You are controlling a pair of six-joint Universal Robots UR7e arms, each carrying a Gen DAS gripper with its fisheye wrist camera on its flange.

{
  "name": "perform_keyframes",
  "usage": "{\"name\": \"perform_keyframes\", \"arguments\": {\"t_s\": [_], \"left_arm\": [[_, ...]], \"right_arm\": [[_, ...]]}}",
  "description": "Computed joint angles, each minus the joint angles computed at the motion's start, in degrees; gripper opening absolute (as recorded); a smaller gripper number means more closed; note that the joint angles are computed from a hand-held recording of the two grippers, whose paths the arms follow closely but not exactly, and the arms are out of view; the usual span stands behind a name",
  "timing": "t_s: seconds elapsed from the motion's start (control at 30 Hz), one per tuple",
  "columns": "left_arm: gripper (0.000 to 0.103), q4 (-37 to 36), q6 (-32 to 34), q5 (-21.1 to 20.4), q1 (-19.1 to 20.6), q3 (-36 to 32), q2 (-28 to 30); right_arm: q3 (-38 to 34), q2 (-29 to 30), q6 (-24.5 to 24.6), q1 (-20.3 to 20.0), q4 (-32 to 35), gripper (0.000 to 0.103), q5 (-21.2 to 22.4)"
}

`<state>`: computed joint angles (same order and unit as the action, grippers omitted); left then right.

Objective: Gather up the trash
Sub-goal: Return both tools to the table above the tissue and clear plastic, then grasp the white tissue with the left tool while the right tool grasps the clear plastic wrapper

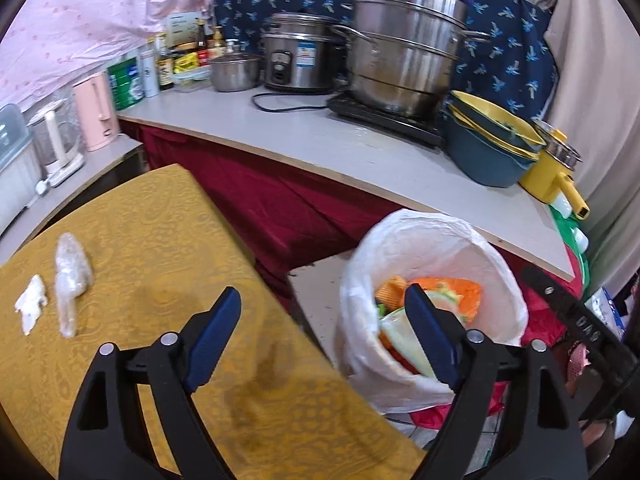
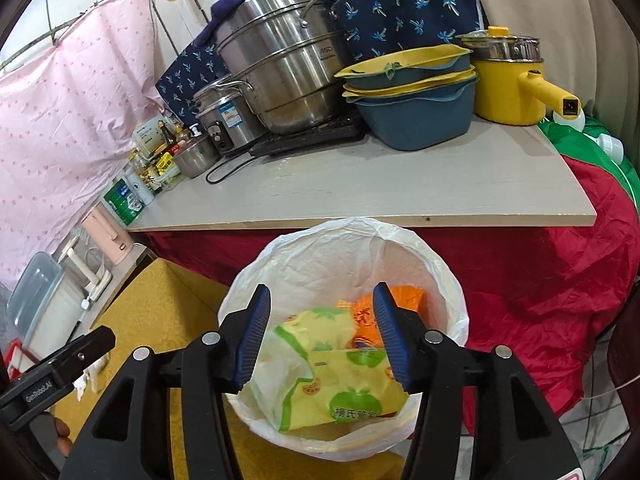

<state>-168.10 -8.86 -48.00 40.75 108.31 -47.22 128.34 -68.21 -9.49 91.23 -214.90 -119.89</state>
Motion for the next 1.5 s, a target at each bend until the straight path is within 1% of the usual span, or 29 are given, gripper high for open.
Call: {"name": "perform_keyframes", "arguments": {"t_s": [0.1,0.27,0.5,0.57,0.83,1.0,1.07,1.23,1.37,1.5], "left_arm": [[0.082,-0.4,-0.7,1.1,0.4,1.3,-1.5],[0.082,-1.1,-1.6,2.5,1.2,3.6,-4.6],[0.086,-0.7,-3.2,5.4,2.9,7.6,-10.9],[0.088,-0.3,-3.6,6.9,3.5,8.8,-13.0],[0.088,3.6,-5.5,14.3,6.7,13.9,-21.9],[0.088,4.7,-6.0,17.0,9.2,16.3,-26.7],[0.088,5.3,-6.0,17.6,10.6,17.0,-28.7],[0.088,5.4,-5.0,18.2,13.7,16.9,-30.9],[0.088,4.1,-2.4,17.8,16.5,15.7,-31.0],[0.089,2.2,1.0,16.5,19.8,13.2,-29.5]], "right_arm": [[-0.3,0.2,-0.6,1.4,-0.1,0.052,-0.7],[-1.7,2.0,-1.2,5.0,0.4,0.055,-2.0],[-5.4,7.5,-1.5,10.6,3.0,0.057,-3.4],[-6.5,9.3,-1.3,12.0,3.9,0.057,-3.3],[-12.1,17.3,0.0,16.9,9.6,0.057,-1.9],[-16.7,22.7,1.3,19.4,13.9,0.057,-0.9],[-18.5,24.5,1.7,20.2,15.6,0.057,-0.7],[-23.2,29.0,2.4,21.4,19.6,0.057,0.2],[-28.0,33.0,3.1,22.0,23.2,0.057,0.8],[-33.6,37.4,3.3,22.1,26.7,0.057,1.2]]}}
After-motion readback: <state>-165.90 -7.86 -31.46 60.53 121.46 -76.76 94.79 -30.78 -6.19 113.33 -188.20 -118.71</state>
